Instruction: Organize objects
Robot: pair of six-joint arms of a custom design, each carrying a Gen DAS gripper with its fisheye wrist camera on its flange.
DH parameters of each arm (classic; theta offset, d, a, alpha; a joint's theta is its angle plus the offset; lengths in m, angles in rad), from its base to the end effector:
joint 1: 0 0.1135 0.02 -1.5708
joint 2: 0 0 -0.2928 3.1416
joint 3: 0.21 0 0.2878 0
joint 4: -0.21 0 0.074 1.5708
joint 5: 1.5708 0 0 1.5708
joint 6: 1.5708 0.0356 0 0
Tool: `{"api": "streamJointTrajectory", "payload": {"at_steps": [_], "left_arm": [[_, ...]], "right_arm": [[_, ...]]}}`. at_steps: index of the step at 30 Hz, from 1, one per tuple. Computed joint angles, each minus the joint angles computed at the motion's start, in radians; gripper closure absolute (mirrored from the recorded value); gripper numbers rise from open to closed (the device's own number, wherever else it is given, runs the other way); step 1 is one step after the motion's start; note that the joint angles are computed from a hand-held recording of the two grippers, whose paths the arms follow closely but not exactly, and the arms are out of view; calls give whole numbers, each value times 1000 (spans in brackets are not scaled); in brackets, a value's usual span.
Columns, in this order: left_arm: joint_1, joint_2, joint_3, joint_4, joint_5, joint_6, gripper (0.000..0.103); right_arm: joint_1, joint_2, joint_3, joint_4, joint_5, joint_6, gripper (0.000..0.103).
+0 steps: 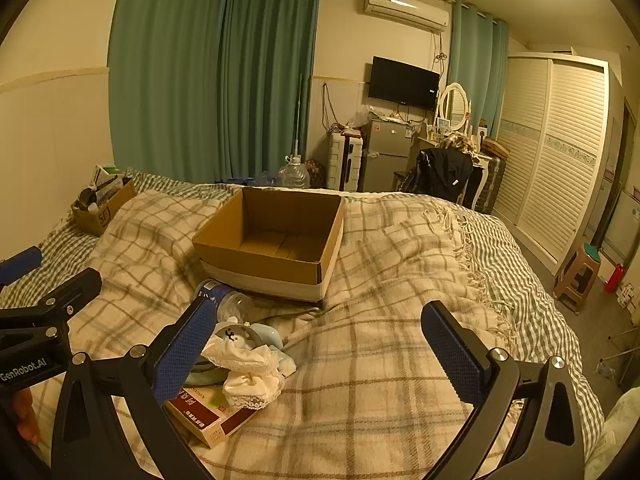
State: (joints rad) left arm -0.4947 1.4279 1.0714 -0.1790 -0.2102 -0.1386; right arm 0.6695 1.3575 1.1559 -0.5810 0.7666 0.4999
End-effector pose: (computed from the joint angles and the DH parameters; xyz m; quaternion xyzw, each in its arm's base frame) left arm 0.3174 -0.1628 0.3058 0.1020 0.8597 -0.0666 0.4960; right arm 0.2635 0.1770 0.3318 0.0706 0.8654 -0.0914 0.4876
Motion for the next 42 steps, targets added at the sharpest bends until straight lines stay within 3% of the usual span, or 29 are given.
{"api": "streamJointTrajectory", "payload": {"at_steps": [34, 42], "left_arm": [[-6, -4, -5, -4, -4, -2, 0], [18, -4, 26, -64, 14, -21, 0]], "right_arm": [[23, 8, 2, 15, -23, -19, 0], [14, -15, -1, 20, -41, -41, 4]]}}
